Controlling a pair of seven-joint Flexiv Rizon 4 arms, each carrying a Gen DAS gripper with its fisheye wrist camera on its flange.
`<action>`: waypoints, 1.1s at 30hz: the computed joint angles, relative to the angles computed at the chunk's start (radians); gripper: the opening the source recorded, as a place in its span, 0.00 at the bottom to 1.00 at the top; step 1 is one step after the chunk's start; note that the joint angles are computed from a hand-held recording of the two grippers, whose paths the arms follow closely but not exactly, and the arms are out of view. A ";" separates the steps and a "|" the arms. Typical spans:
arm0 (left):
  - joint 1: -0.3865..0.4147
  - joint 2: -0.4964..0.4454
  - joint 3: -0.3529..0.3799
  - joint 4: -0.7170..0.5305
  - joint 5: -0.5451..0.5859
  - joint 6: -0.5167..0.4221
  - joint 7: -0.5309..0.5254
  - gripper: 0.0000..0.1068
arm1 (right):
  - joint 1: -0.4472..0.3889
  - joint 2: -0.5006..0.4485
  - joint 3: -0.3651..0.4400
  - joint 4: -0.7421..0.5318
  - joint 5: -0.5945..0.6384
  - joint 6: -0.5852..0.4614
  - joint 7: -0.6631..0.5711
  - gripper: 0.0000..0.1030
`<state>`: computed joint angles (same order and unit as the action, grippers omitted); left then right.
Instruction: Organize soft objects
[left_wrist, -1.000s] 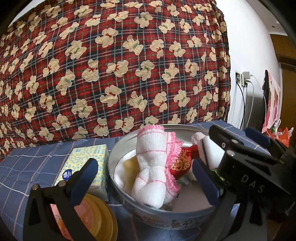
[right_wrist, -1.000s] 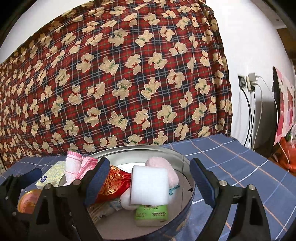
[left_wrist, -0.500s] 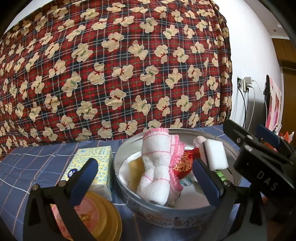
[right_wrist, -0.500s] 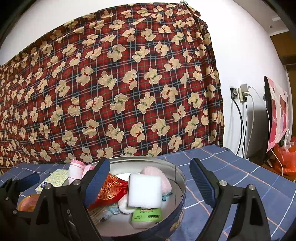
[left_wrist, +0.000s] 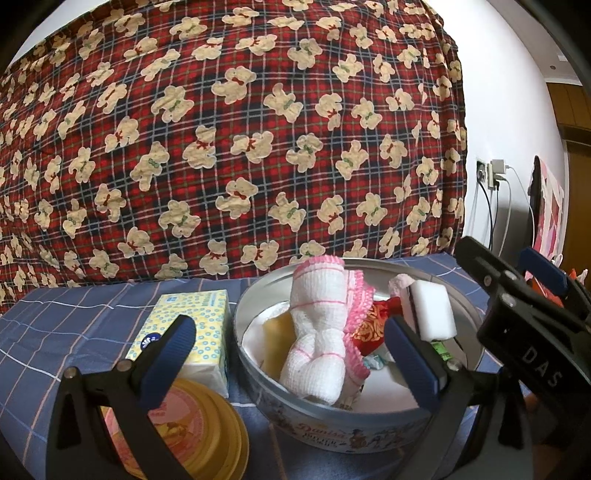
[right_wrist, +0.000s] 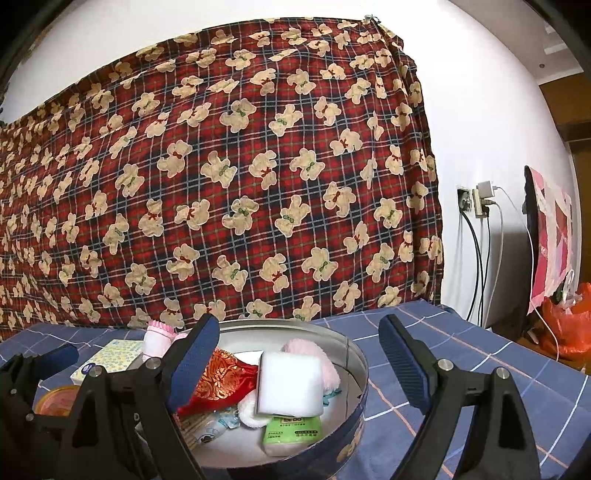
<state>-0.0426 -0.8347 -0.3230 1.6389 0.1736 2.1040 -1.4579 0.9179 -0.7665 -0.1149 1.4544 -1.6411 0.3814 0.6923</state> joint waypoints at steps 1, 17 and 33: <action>0.000 0.000 -0.001 0.000 0.000 -0.002 0.000 0.96 | -0.002 0.001 -0.001 0.003 -0.005 0.004 0.003 0.87; 0.001 0.001 0.000 0.001 0.002 0.000 -0.002 0.96 | -0.003 0.000 0.000 0.001 -0.006 0.004 0.002 0.88; 0.002 0.001 0.002 0.005 0.003 0.010 -0.007 0.96 | -0.002 0.000 0.000 0.001 -0.005 0.003 0.001 0.88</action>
<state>-0.0407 -0.8334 -0.3207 1.6439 0.1765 2.1136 -1.4646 0.9160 -0.7661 -0.1148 1.4550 -1.6466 0.3843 0.6928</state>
